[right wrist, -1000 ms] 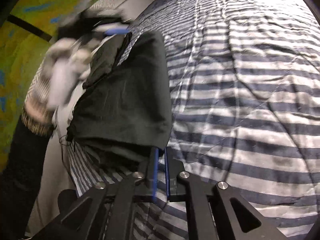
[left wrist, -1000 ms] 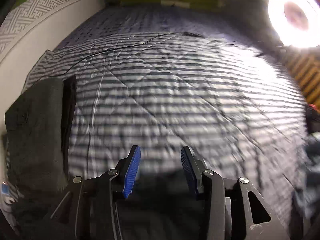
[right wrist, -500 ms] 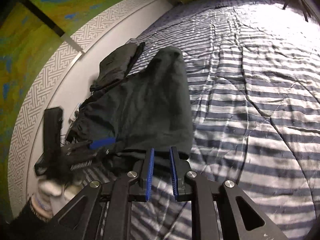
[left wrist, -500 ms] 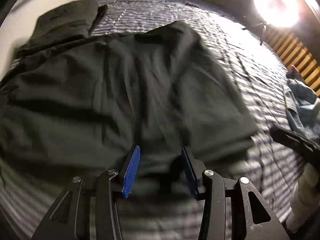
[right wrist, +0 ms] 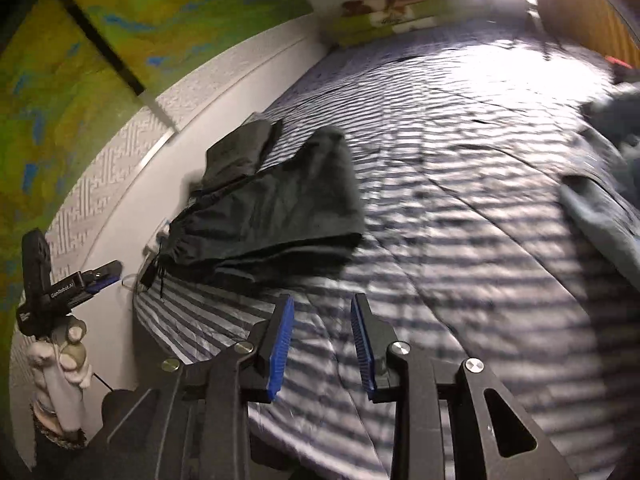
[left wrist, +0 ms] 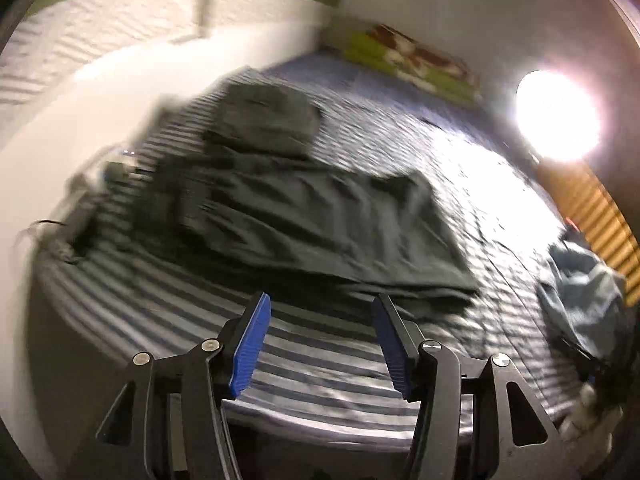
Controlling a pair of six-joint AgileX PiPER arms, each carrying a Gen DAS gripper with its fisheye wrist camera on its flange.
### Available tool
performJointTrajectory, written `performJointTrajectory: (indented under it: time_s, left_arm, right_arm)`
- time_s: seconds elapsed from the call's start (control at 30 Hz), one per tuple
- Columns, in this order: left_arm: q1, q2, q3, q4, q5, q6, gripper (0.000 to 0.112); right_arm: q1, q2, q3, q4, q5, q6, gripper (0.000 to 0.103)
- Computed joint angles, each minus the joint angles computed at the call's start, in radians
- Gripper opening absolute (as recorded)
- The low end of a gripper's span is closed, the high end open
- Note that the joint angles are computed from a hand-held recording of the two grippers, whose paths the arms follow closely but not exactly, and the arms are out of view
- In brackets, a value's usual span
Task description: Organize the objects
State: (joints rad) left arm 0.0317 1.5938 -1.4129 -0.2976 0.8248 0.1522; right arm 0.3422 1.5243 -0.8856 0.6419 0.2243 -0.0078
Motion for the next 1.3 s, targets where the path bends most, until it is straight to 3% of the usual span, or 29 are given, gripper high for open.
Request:
performJointTrajectory:
  time_s: [0.07,0.13,0.23,0.37,0.47,0.63,0.8,0.9,0.97,1.03,1.1,1.17,1.27,1.3]
  left_arm:
    - [0.097,0.032,-0.068,-0.077,0.045,0.053,0.060]
    - [0.175,0.069,-0.137,-0.106,0.055,0.056,0.062]
    - [0.297,0.199,-0.306,-0.207,0.123,0.054,0.066]
    - [0.340,0.445,-0.585,-0.206,0.232,0.004,0.069]
    - [0.323,0.590,-0.701,-0.206,0.247,-0.029,0.071]
    - [0.254,0.696,-0.695,-0.212,0.141,-0.022,0.071]
    - [0.188,0.725,-0.667,-0.260,0.033,0.091,0.071]
    - [0.159,0.732,-0.672,-0.315,0.034,0.120,0.070]
    - [0.118,0.733,-0.689,-0.346,0.065,0.181,0.070]
    - [0.057,0.703,-0.653,-0.315,0.030,0.217,0.070]
    - [-0.001,0.705,-0.651,-0.337,0.050,0.272,0.071]
    - [-0.059,0.722,-0.657,-0.360,0.088,0.308,0.071]
    - [-0.145,0.732,-0.630,-0.340,0.102,0.354,0.071]
    - [-0.168,0.735,-0.623,-0.318,0.103,0.341,0.071]
  right_arm:
    - [-0.023,-0.061,0.034,-0.020,0.017,0.051,0.030]
    - [-0.038,-0.093,0.034,-0.111,0.030,0.145,0.042]
    - [-0.061,-0.081,-0.011,-0.217,0.063,0.224,0.045]
    - [-0.075,0.057,-0.141,-0.265,0.114,0.242,0.045]
    - [-0.073,0.218,-0.320,-0.324,0.182,0.279,0.045]
    - [-0.091,0.475,-0.658,-0.300,0.313,0.206,0.055]
    - [-0.093,0.788,-1.108,-0.430,0.528,0.308,0.055]
    - [-0.114,0.935,-1.308,-0.397,0.654,0.319,0.055]
    - [-0.126,0.949,-1.295,-0.351,0.652,0.297,0.055]
    - [-0.130,0.889,-1.157,-0.306,0.560,0.256,0.055]
    - [-0.138,0.840,-1.051,-0.208,0.518,0.165,0.055]
    - [-0.140,0.824,-1.014,-0.150,0.517,0.103,0.055]
    - [-0.118,0.848,-1.081,-0.232,0.565,0.176,0.053]
    - [-0.106,0.867,-1.124,-0.263,0.597,0.200,0.042]
